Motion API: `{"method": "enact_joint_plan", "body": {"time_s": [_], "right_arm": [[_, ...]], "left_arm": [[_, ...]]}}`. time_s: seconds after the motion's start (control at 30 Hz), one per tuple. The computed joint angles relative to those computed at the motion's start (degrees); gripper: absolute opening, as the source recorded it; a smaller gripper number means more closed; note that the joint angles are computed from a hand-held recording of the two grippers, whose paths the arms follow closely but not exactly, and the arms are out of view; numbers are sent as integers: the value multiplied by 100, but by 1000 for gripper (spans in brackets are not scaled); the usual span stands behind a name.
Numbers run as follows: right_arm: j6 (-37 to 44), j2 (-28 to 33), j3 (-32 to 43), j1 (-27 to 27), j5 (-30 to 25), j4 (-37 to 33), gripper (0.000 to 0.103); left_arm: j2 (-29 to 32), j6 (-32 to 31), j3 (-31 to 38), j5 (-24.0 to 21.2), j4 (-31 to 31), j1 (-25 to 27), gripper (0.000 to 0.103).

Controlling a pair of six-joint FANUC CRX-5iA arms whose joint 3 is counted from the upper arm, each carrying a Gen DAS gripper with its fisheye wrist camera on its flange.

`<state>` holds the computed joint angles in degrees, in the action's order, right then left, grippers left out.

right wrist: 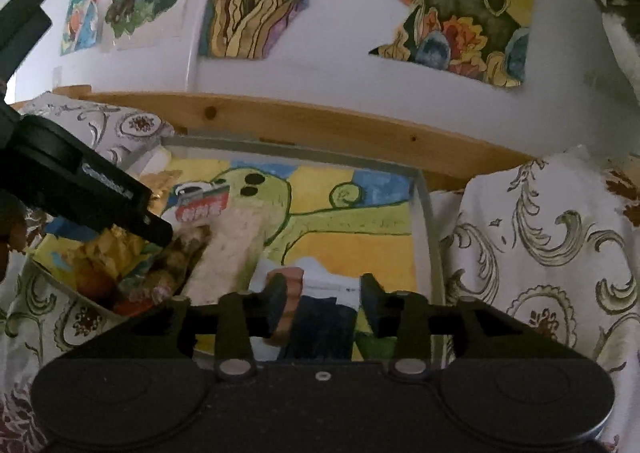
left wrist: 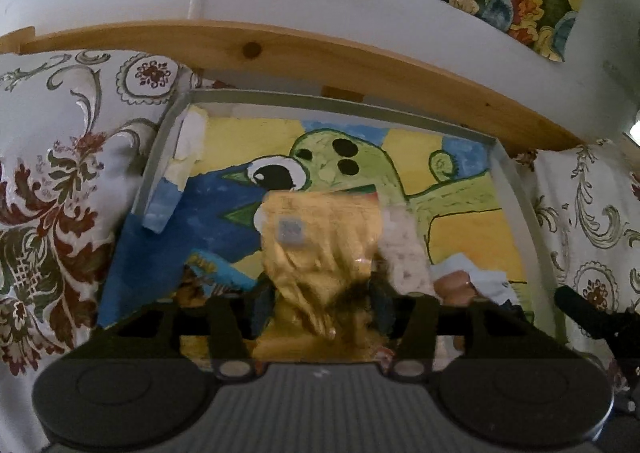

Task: Organize snacks
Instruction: 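Open both tools to drop the wrapper and packet into the tray, then raise both tools and move them back above the remaining snacks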

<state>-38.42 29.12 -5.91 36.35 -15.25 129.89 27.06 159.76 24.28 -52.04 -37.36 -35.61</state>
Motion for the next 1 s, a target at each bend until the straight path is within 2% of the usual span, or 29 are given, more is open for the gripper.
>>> {"method": "enact_joint_plan", "body": {"time_s": [0.07, 0.1, 0.17, 0.37, 0.53, 0.63, 0.8, 1.0], "right_arm": [[-176, -46, -17, -19, 34, 157, 62], [-270, -74, -30, -30, 78, 218, 63], [-466, -145, -74, -46, 105, 383, 65], [-1099, -502, -321, -104, 37, 1030, 82], [-1952, -1006, -682, -189, -117, 1776, 99], [-2180, -1360, -1028, -160, -363, 1963, 102], [-2066, -1907, -1722, 27, -820, 1705, 102], [-1592, -2426, -2512, 438, -1438, 920, 102]], "left_arm": [[-10, 76, 30, -66, -107, -66, 73], [-11, 80, 52, -99, -137, -85, 80], [-33, 169, 84, -200, -286, -172, 87], [-286, 580, -99, -220, -576, -404, 101], [-517, 1058, -259, -459, -931, -753, 103], [-596, 1185, -282, -791, -1138, -1021, 103], [-661, 1540, -350, -1406, -1795, -1635, 103], [-740, 1949, -488, -1932, -2265, -2223, 103]]}}
